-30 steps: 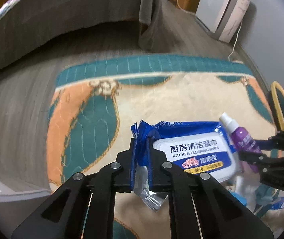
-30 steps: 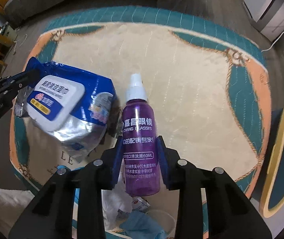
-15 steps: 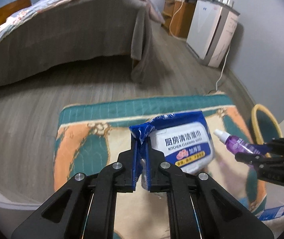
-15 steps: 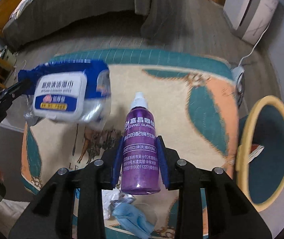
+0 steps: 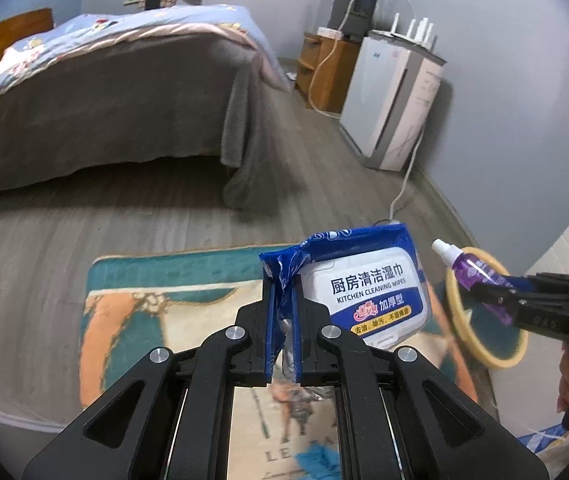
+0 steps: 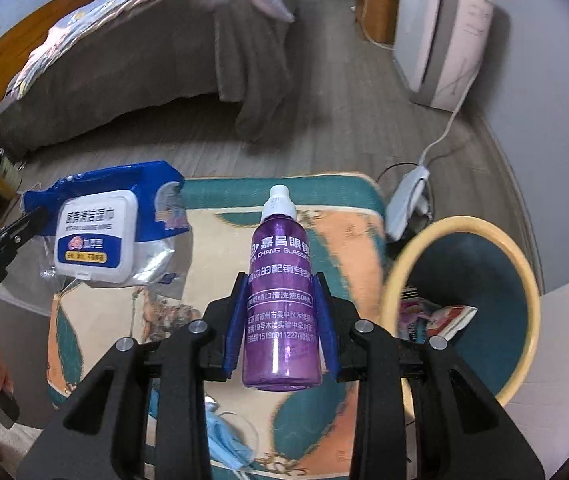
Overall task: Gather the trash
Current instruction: 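Carry the wipes pack and purple bottle over the bin and release both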
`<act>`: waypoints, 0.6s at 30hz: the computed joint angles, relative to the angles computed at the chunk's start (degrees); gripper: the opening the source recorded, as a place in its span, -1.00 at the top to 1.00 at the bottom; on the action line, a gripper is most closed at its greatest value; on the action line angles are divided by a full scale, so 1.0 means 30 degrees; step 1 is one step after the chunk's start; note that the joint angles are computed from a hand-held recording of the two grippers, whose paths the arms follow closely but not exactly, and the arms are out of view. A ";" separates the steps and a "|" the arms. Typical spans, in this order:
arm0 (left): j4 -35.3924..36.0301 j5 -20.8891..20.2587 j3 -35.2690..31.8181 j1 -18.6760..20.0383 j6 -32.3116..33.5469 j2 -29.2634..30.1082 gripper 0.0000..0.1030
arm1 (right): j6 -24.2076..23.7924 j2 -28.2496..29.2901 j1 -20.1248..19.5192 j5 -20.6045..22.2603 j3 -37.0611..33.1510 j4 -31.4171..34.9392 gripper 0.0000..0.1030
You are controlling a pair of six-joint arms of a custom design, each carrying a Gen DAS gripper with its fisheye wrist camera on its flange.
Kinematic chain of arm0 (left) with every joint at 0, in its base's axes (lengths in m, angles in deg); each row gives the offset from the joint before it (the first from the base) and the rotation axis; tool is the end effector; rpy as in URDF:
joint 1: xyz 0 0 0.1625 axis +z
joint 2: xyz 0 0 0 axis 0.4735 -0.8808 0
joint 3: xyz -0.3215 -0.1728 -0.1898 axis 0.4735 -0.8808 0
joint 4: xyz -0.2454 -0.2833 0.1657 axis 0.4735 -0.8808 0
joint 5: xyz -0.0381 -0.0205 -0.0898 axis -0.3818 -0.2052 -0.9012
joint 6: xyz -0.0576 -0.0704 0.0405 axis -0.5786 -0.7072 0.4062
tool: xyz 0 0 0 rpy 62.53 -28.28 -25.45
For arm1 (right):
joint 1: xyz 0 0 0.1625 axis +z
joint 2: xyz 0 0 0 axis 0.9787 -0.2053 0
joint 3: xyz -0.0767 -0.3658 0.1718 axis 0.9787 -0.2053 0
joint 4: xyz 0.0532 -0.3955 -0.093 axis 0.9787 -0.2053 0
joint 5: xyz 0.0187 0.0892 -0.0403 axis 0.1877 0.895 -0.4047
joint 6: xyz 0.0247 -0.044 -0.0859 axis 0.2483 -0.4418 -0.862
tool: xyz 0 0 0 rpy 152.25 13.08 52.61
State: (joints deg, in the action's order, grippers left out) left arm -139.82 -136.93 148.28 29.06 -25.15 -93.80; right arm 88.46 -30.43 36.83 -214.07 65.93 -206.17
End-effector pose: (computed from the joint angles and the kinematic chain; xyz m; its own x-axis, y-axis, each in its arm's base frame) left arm -0.1954 -0.6226 0.3005 -0.6844 0.5794 -0.4427 0.7145 0.6539 -0.2488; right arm 0.3011 -0.5203 0.1735 -0.7379 0.3083 0.6004 -0.1079 0.8242 -0.5559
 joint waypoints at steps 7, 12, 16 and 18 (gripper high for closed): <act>-0.0122 -0.0455 0.0810 -0.0897 0.0008 -0.0174 0.85 | 0.0092 -0.1506 -0.0142 -0.0392 0.1486 -0.0977 0.38; -0.0212 -0.0965 0.1154 -0.1437 -0.0259 -0.0111 0.85 | 0.0190 -0.2564 -0.0317 -0.0578 0.2509 -0.1292 0.38; -0.0298 -0.1281 0.1392 -0.1851 -0.0389 0.0013 0.85 | 0.0301 -0.3559 -0.0530 -0.0736 0.3462 -0.1646 0.38; -0.0344 -0.1384 0.1528 -0.2086 -0.0438 0.0135 0.85 | 0.0351 -0.4097 -0.0633 -0.0825 0.3945 -0.1830 0.38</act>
State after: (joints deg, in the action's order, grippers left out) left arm -140.85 -141.08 152.87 22.80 -26.46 -93.40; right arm 89.51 -42.72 34.94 -216.55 77.77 -211.66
